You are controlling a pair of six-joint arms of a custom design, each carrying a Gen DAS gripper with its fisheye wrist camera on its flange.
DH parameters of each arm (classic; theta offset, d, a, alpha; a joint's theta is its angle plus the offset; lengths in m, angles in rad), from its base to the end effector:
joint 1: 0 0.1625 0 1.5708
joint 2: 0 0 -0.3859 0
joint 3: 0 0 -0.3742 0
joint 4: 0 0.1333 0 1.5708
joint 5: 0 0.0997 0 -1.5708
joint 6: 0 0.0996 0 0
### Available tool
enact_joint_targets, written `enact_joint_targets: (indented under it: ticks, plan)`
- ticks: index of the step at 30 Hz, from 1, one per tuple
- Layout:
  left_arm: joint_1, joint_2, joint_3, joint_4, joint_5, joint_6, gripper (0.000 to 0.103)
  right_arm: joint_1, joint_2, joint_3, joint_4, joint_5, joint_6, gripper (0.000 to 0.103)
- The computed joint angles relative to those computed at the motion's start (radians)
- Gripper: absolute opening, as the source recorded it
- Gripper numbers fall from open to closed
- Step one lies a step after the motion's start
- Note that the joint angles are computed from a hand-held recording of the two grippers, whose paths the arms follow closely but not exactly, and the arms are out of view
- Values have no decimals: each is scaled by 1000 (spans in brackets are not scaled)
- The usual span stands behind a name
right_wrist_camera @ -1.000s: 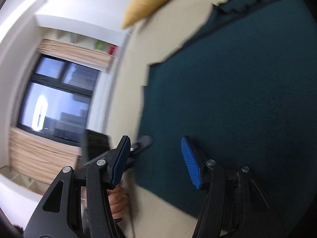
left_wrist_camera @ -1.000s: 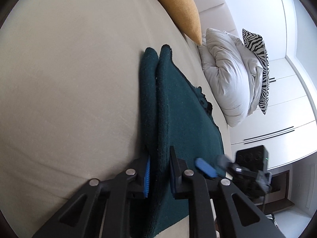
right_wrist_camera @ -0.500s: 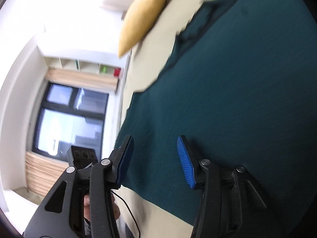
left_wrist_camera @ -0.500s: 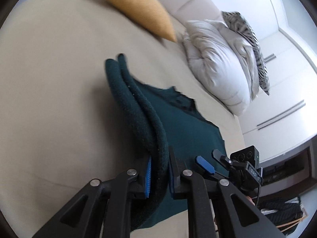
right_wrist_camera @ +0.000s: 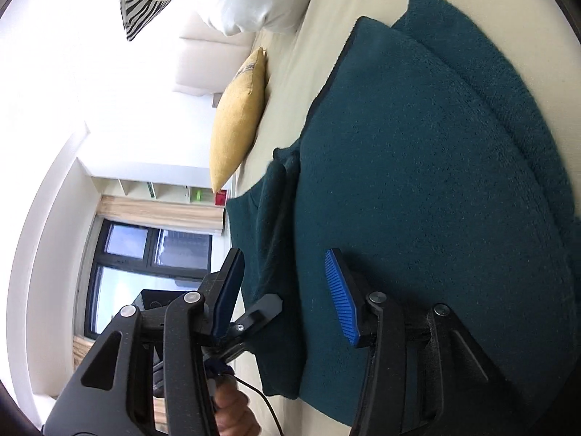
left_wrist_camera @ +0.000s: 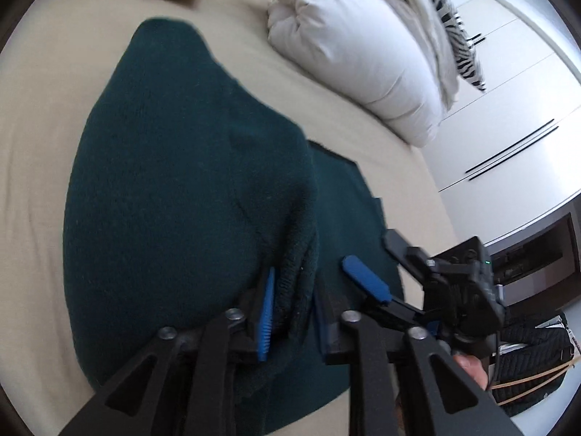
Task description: Fold small clothes
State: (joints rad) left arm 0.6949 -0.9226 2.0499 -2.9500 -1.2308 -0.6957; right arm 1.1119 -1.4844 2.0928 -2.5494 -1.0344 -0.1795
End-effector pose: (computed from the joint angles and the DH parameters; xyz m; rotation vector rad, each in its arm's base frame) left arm -0.2878 -0.4567 0.0660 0.2058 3.0062 -0.6354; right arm -0.0405 -0.4978 0.2893 0.2350 2.6545 -0.7027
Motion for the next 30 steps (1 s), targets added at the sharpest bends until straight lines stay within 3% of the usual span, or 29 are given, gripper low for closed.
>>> enact_joint_targets:
  ticks: [2, 4, 6, 10, 15, 22, 24, 28, 30]
  plan:
    - [-12, -33, 19, -11, -17, -10, 65, 20, 15, -14, -2, -24, 6, 45]
    - [-32, -78, 57, -46, -25, -27, 76, 43, 40, -33, -17, -48, 34, 45]
    - [-44, -120, 101, -107, -56, -15, 76, 62, 40, -44, -10, -78, 45, 46]
    - [-73, -222, 218, -177, 3, -41, 76, 104, 53, -65, 6, -139, 72, 48]
    - [-49, -300, 290, -138, 16, -68, 75, 167, 98, -103, 63, -239, 99, 50]
    - [-97, -331, 283, 69, 149, -64, 73, 258, 172, -180, 104, -391, 127, 51]
    - [-109, -336, 274, 137, 189, -70, 73, 272, 190, -196, 105, -426, 117, 47]
    - [-145, -335, 251, 265, 266, -84, 73, 307, 212, -212, 92, -525, 103, 19]
    - [-159, -332, 252, 290, 287, -83, 73, 315, 211, -204, 72, -550, 90, 15]
